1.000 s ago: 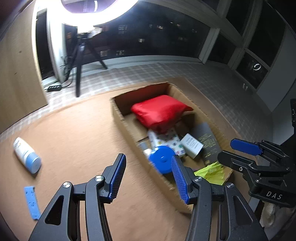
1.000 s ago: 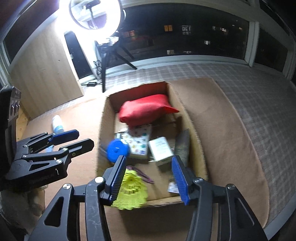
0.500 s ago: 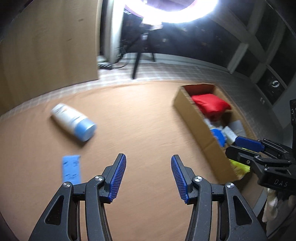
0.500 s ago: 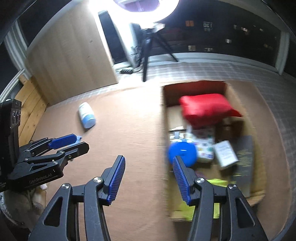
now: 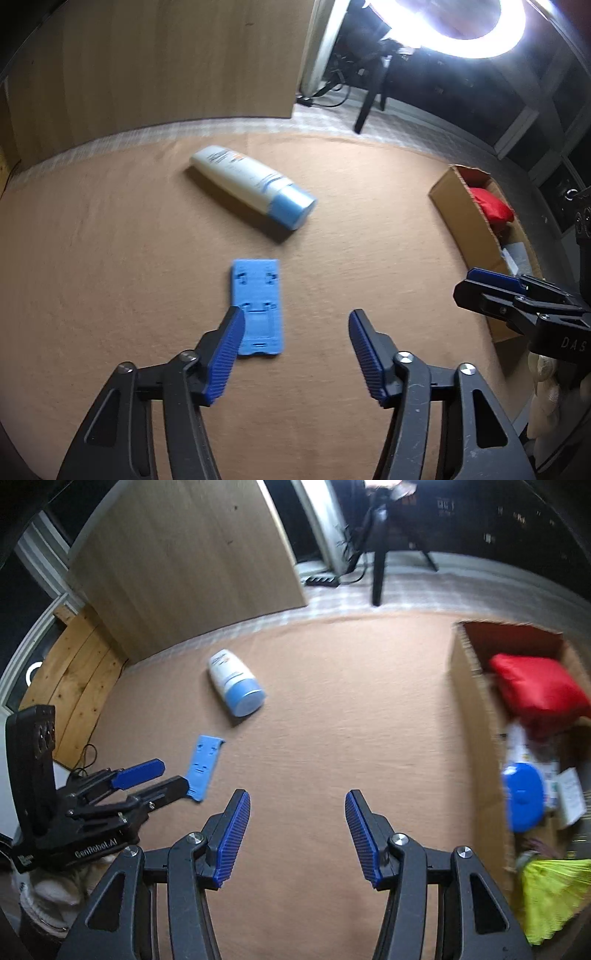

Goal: Organize objects
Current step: 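Move the right gripper down to the blue phone stand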

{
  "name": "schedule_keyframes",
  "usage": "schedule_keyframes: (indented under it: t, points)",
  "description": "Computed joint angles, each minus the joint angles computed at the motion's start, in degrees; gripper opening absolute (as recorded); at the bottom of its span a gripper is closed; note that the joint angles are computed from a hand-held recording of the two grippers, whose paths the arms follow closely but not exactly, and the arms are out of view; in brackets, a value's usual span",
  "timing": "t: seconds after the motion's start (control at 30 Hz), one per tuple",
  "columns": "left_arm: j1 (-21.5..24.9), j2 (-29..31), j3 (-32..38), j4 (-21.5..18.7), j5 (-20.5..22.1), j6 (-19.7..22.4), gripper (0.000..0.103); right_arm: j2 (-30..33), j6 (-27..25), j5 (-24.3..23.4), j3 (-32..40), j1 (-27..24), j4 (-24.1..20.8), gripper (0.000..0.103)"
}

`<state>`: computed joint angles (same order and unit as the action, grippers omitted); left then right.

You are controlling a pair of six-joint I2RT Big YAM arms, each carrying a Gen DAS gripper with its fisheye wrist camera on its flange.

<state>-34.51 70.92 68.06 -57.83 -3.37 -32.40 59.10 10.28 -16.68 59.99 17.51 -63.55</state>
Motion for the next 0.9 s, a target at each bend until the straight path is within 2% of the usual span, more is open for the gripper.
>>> schedule_keyframes:
  t: [0.13,0.5,0.73,0.9]
  points:
    - [2.95,-0.13,-1.58,0.01,2.71,1.04,0.071,2.71,2.88,-1.38,0.32,2.92,1.43,0.05]
    - [5.85,1.09,-3.46,2.03,6.69,5.37,0.071,11.11,9.28,-5.51,1.96,6.83,4.87,0.05]
    - [7.49,1.91,-4.14,3.62,9.41,6.17,0.069,14.55,12.04,-7.25,2.62,8.29,6.47,0.049]
    - [7.67,2.54,-4.09,4.36,10.48,7.32,0.06,16.03,12.62,-7.95,2.93,9.49,7.08,0.04]
